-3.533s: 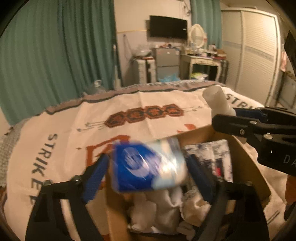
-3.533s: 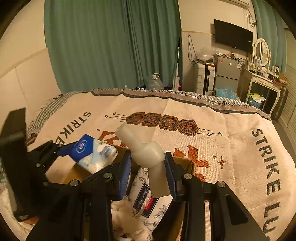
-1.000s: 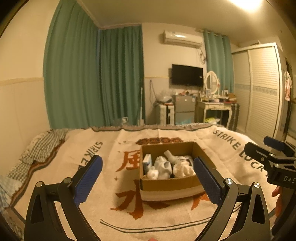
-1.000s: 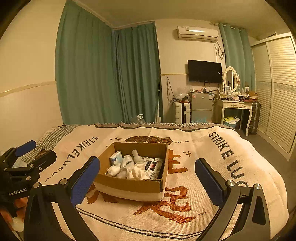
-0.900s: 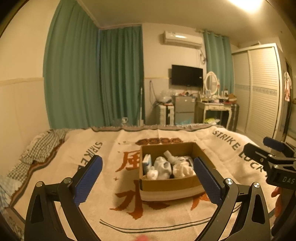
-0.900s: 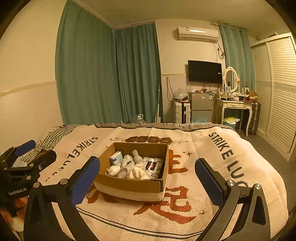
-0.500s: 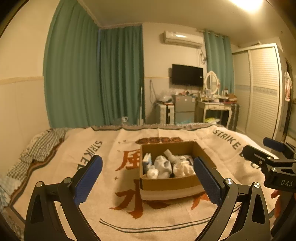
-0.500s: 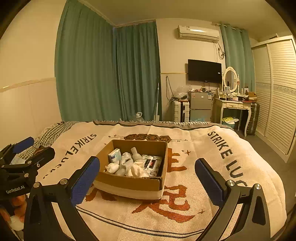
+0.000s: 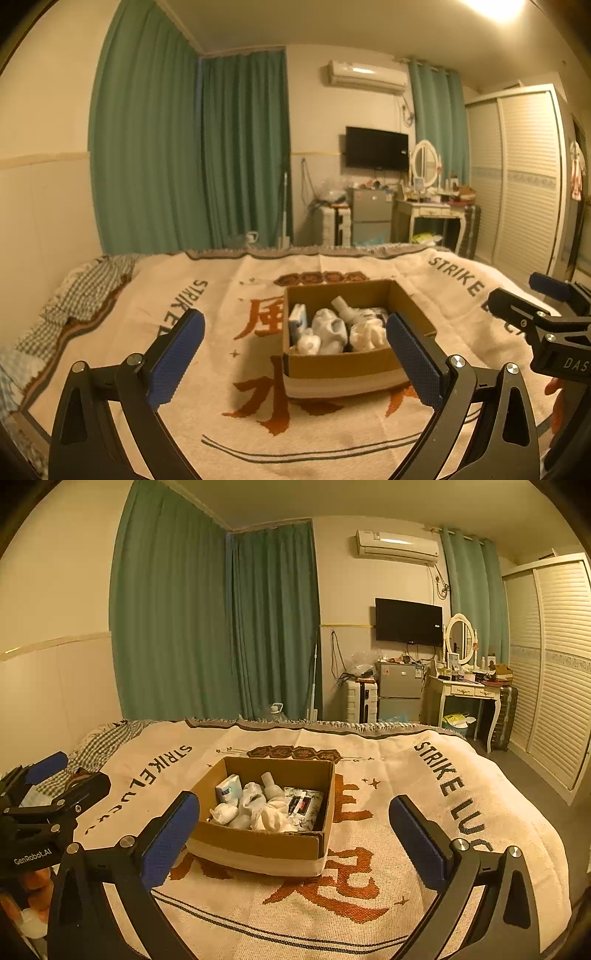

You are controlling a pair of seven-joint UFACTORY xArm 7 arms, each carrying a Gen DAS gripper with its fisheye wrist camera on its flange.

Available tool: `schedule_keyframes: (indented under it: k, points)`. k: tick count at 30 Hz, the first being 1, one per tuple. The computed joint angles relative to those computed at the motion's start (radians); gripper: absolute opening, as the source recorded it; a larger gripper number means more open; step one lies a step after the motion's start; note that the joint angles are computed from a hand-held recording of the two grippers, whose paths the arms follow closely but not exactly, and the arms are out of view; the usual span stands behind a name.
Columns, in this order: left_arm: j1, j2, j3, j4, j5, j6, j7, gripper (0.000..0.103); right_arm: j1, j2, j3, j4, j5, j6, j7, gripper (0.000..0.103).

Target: Organize soft objects

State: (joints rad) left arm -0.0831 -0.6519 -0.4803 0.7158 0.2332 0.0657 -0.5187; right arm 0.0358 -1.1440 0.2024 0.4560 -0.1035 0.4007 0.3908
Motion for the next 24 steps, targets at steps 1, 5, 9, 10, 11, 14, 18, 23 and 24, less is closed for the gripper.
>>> schedule_keyframes:
  k: [1, 5, 9, 10, 11, 14, 18, 23, 24]
  points:
    - [-0.001, 0.001, 0.0, 0.001, 0.0, 0.001, 0.0, 0.101, 0.0, 0.0, 0.0, -0.001, 0.0, 0.0, 0.001, 0.103]
    - [-0.007, 0.003, 0.004, 0.001, 0.0, 0.006, 0.001, 0.101, 0.001, 0.0, 0.0, -0.001, -0.001, -0.001, 0.001, 0.103]
    - [-0.006, 0.003, 0.004, 0.001, 0.003, 0.007, 0.0, 0.101, 0.004, -0.001, -0.001, -0.001, 0.0, 0.003, 0.002, 0.103]
    - [-0.005, 0.002, 0.004, 0.002, 0.003, 0.008, -0.001, 0.101, 0.004, -0.002, -0.001, -0.001, 0.001, 0.005, 0.002, 0.103]
    - [-0.004, 0.003, 0.005, 0.0, 0.003, 0.004, -0.001, 0.101, 0.004, -0.002, 0.0, -0.002, 0.001, 0.005, 0.003, 0.103]
    - [-0.004, 0.003, 0.007, -0.001, 0.004, 0.003, 0.0, 0.101, 0.005, -0.001, 0.0, -0.002, 0.001, 0.004, 0.004, 0.103]
    - [0.004, -0.001, 0.002, -0.002, 0.006, 0.006, -0.002, 0.101, 0.006, -0.003, 0.002, -0.004, 0.001, 0.005, 0.007, 0.103]
    - [0.006, -0.003, 0.001, -0.004, 0.008, 0.006, -0.001, 0.101, 0.007, -0.002, 0.002, -0.004, 0.0, 0.003, 0.008, 0.103]
    - [0.007, -0.003, 0.0, -0.004, 0.009, 0.005, -0.002, 0.101, 0.007, -0.002, 0.003, -0.004, 0.0, 0.004, 0.008, 0.103]
